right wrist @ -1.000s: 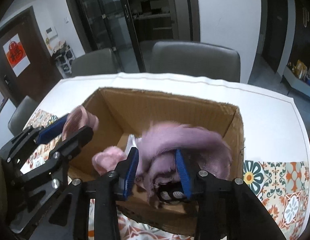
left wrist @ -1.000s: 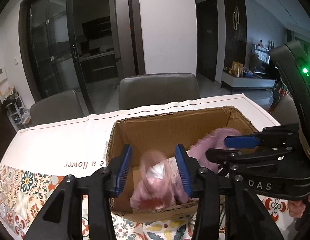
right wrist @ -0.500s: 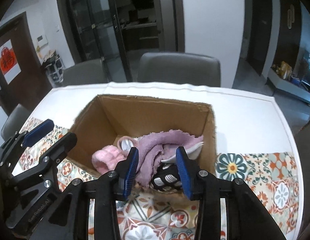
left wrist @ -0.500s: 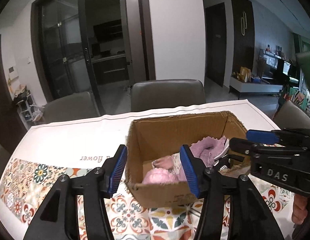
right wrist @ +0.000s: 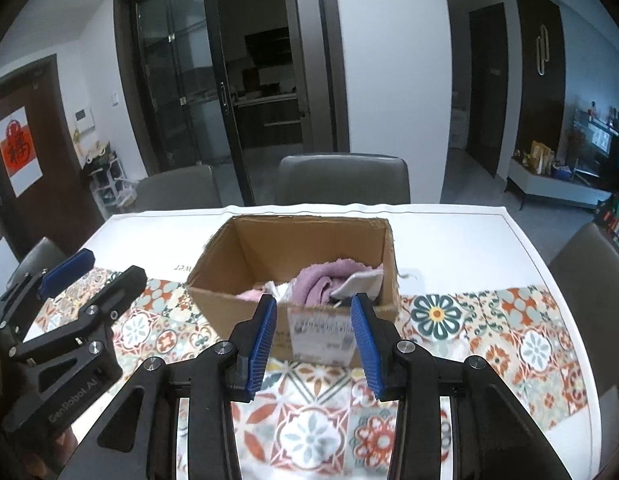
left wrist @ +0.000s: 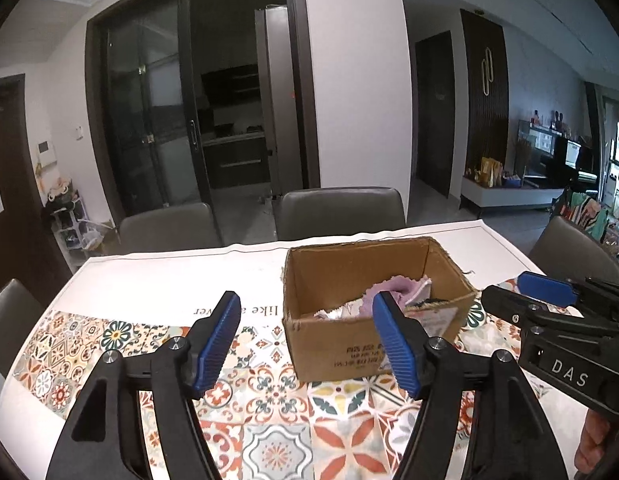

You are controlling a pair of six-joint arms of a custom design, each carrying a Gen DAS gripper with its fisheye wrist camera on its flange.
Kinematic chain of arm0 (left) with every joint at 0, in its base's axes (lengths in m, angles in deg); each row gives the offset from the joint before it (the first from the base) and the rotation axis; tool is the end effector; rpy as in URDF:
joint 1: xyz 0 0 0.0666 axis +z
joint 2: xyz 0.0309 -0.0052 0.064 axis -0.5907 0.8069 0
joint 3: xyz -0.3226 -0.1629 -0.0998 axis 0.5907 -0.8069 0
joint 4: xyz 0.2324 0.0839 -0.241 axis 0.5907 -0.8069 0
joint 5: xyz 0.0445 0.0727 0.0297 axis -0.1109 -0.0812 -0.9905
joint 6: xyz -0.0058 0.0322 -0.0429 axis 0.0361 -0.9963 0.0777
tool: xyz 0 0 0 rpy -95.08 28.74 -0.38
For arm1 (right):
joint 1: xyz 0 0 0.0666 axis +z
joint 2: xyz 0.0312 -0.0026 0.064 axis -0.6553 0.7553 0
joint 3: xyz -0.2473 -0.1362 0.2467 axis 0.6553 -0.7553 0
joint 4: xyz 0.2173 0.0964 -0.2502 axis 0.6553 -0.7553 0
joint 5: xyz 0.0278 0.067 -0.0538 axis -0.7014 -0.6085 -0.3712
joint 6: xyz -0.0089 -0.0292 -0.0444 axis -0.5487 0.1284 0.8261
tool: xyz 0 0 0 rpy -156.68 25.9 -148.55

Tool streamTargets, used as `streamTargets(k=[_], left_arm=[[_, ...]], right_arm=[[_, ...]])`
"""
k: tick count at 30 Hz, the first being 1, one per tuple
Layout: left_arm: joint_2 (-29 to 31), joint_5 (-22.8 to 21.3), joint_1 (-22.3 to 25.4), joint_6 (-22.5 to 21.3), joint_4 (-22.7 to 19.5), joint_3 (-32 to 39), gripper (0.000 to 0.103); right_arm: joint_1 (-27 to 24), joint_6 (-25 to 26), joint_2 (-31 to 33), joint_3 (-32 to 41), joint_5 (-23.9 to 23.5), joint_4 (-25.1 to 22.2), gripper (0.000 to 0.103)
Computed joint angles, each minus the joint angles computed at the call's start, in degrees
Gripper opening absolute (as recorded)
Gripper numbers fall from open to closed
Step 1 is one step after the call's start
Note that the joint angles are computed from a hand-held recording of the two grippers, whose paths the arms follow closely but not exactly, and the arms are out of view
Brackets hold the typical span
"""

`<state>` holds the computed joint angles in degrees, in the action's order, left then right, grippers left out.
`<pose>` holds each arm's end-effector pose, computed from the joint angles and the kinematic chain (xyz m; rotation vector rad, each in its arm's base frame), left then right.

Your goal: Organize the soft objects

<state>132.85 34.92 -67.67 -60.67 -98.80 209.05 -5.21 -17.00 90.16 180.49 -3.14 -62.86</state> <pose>0.4960 -0.2894 0.5779 0.2253 2.0535 -0.0330 0.4948 0.3376 0.5650 0.0389 2.2117 0.1215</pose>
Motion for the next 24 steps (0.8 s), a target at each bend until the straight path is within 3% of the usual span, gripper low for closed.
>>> streamTargets(k=[2,6,17,22,24], left_arm=[[-3.4,0.2,-0.3,-0.1,2.2,-5.3,0.071],[-7.7,-0.6,-1.2,0.6,3.8,-11.3,0.071],[-19.0,-7.6,-6.1,1.9,9.3,-25.3,0.08],[-22.6,-10.5,-8.9,4.3,8.9,-28.9,0.082],[-23.9,-11.5,-10.1,5.4,8.4,-30.1,0.082]], right_arm=[[1.0,-1.2,-5.7,-10.4,1.7,4.8,0.049],[3.2,-3.1,-11.8,-20.4,5.1,9.1,0.055],[8.9,-6.0,-22.1,-34.2,13.1,13.5,0.06],[11.4,-5.6,-26.8,-39.7,15.6,14.9,0.06],[12.6,-6.1,-28.6,-42.0,17.0,15.3,0.065]])
